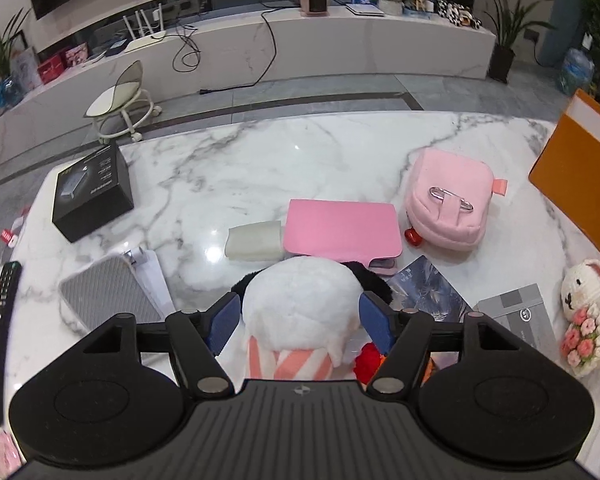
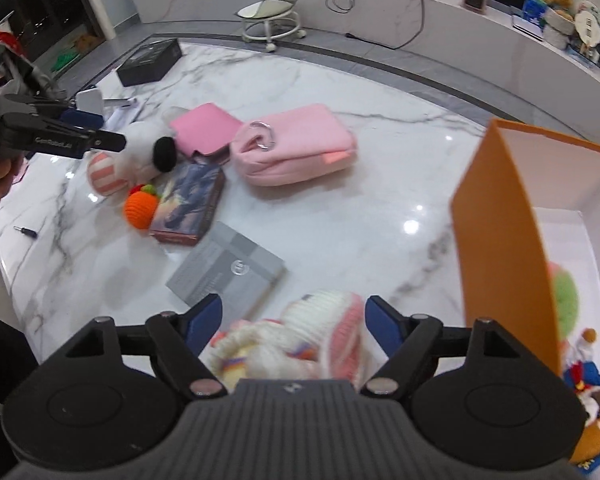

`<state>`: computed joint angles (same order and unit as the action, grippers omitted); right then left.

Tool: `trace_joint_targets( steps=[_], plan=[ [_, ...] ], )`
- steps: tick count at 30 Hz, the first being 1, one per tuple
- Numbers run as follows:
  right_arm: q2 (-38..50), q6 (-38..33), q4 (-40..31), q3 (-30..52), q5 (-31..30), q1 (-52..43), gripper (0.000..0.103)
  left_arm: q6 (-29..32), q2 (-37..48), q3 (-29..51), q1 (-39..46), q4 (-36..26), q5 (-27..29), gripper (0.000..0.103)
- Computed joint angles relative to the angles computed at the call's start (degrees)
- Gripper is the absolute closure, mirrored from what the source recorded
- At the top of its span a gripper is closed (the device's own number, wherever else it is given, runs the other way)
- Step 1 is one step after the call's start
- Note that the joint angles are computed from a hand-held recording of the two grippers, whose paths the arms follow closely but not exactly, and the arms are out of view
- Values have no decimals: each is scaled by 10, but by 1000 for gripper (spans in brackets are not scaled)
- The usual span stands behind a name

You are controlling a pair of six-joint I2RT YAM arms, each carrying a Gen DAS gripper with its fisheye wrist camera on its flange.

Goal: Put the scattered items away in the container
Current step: 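Move the left tool to the panda plush while the right tool reaches the crocheted bunny, then close the left tool on the panda plush while the right tool grasps the crocheted bunny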

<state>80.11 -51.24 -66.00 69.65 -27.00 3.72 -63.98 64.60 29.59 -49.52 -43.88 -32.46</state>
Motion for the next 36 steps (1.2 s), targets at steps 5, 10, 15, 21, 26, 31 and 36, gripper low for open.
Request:
trace_joint_targets(
  steps=[5,10,15,21,26,31,36],
  plan=[
    [14,-25,-5,6,6,-36,21,27,27,-10,23,32,25,23],
    [23,-26,6,-1,10,-49,16,45,64,-15,37,63,44,19],
    [19,-13,12,-8,13,-29,15,60,130,-14,46,100,52,14],
    [4,-11,11,-34,28,13,15,77,161,-23,62,135,67,14],
    [0,-5,27,-64,47,38,13,81,154,-52,78,177,80,13],
    [7,8,35,-74,53,52,9,86,147,-60,86,195,81,13],
    [8,18,54,-101,74,77,9,101,145,-72,100,229,83,12]
  ],
)
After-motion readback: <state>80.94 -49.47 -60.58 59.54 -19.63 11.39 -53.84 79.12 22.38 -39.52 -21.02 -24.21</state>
